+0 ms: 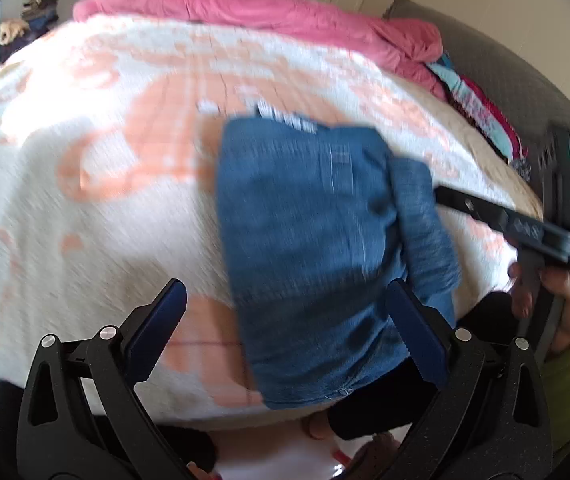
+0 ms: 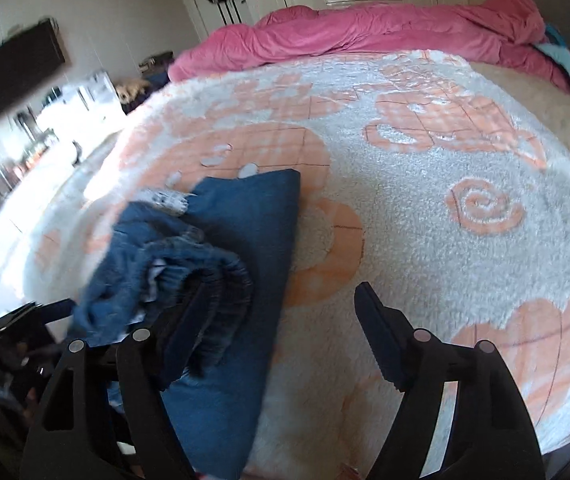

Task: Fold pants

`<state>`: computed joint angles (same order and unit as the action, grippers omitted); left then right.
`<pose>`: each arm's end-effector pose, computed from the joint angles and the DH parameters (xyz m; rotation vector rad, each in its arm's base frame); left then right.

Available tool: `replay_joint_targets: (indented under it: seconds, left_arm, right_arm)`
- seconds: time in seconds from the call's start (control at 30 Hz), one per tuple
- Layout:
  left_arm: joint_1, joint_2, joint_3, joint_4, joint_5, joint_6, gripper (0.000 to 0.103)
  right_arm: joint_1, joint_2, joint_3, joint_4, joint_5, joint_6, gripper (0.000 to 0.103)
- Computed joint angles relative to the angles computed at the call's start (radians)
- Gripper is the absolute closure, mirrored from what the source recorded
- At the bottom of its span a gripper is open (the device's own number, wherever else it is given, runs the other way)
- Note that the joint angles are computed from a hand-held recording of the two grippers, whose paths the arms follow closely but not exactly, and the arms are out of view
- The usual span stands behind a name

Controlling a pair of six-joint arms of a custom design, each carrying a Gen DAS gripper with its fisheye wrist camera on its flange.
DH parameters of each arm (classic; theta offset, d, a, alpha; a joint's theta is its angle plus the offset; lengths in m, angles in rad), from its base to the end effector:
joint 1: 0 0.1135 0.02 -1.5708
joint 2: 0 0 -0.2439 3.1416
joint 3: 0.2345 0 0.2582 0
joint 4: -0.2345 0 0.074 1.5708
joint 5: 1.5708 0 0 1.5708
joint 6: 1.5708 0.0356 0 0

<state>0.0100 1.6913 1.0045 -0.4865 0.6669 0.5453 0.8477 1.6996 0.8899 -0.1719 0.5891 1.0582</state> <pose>0.3212 -0.0188 0.1488 0.8293 2.3645 -0.6947 0.2303 0.2310 0.1288 0.4581 2.2947 0.1668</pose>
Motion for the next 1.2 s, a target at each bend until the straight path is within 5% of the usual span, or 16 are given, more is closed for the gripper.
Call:
replay_joint_targets:
  seconds: [0.3,0.67,0.93,1.2]
  left_arm:
    - [-0.012,0.153,0.163,-0.058,0.020,-0.082,0.010]
    - [-0.095,0.162,0.147,0.026,-0.036,-0.146,0.019]
    - [-0.123,0.153,0.130,0.064,-0.041,-0.177,0.047]
    - [-0.136,0.172,0.138,0.080,-0.038,-0.183,0.043]
  right_arm:
    - [0.022,-0.010,-0.032,0.071,-0.044,0.008,0.029]
    - [-0.022,0.044,-0.042,0.192,-0.146,-0.032,0.040]
    - [-0.035,0.076,-0.025,0.253,-0.197,-0.084,0.055]
    - [-0.049,0.097,-0.034,0.298,-0.201,-0.063,0.052]
